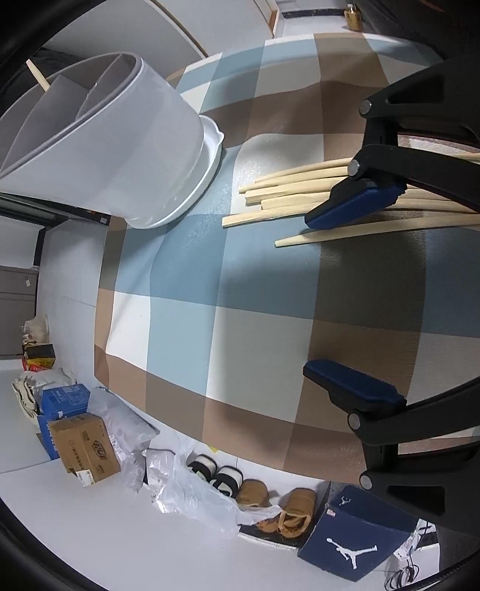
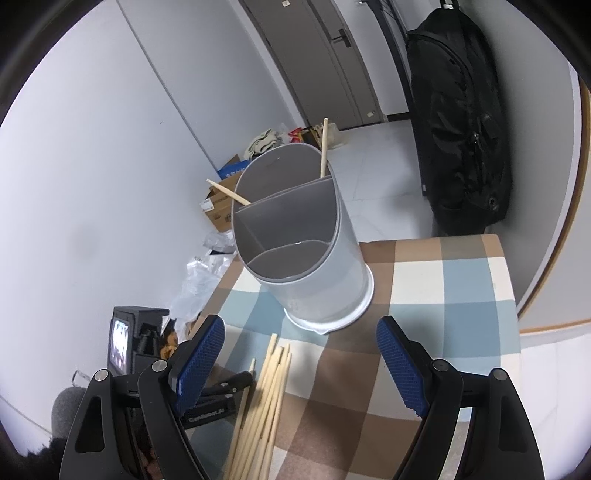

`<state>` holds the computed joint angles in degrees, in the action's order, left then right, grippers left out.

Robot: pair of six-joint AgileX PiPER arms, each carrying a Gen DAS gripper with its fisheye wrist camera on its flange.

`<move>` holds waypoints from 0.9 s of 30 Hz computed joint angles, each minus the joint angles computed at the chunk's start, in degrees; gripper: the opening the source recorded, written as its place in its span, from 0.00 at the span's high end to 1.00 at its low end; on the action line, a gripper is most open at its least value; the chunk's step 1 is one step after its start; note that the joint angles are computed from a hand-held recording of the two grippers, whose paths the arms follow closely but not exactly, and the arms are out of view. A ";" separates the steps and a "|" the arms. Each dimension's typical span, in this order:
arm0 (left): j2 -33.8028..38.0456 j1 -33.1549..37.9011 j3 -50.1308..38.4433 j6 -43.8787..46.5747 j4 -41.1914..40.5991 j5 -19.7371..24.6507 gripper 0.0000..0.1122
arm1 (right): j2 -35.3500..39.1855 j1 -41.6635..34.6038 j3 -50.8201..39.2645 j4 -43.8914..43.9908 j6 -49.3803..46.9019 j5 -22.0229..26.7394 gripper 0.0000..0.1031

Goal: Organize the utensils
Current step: 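Lower the left tool to the remaining chopsticks and close on one, then close the right tool on more chopsticks while the left tool holds its chopstick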

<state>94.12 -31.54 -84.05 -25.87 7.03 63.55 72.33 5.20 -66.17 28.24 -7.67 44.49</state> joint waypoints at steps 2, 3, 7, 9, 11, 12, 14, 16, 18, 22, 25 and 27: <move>0.12 -1.35 0.07 -1.62 2.92 0.37 0.45 | -0.21 -0.20 0.08 -0.04 0.11 0.15 0.18; 0.27 -1.51 -0.07 -1.82 3.12 0.52 0.45 | -0.34 -0.35 0.13 -0.04 0.14 0.31 0.18; 1.03 -1.80 -0.97 -1.85 3.30 0.74 0.45 | -0.78 -1.51 0.36 0.84 -0.61 1.02 0.18; 1.41 -2.23 -1.36 -2.54 3.94 1.06 0.45 | -0.91 -2.07 0.43 1.17 -0.89 1.40 0.18; 1.75 -2.01 -1.85 -2.85 3.69 1.27 0.47 | -0.97 -2.62 0.42 1.47 -1.21 1.95 0.18; 1.83 -1.80 -1.94 -2.83 3.78 1.10 0.54 | -0.94 -2.72 0.39 1.42 -1.23 2.07 0.18; 2.00 -2.10 -2.28 -2.78 3.95 0.95 0.64 | -1.17 -2.75 0.38 0.72 -0.77 2.21 0.18; 2.41 -2.44 -2.62 -3.12 4.68 0.88 0.67 | -1.32 -2.59 0.25 -0.03 -0.27 2.35 0.18; 2.40 -2.45 -2.44 -3.08 4.44 0.27 0.71 | -1.57 -2.04 0.22 -1.50 0.62 2.21 0.18; 2.36 -2.35 -2.26 -1.80 3.89 -0.82 0.86 | -1.93 -1.29 0.03 -3.79 1.83 2.25 0.18; 2.38 -2.37 -2.18 -1.17 3.12 -1.66 0.98 | -2.13 -0.97 -0.16 -4.91 2.51 2.26 0.18; 2.27 -2.60 -1.81 -1.70 3.47 -2.29 0.99 | -2.16 -0.50 -0.35 -6.18 3.35 2.28 0.18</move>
<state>96.39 -34.14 -85.86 -27.57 10.50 61.25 70.18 4.70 -66.51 22.06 -4.32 46.77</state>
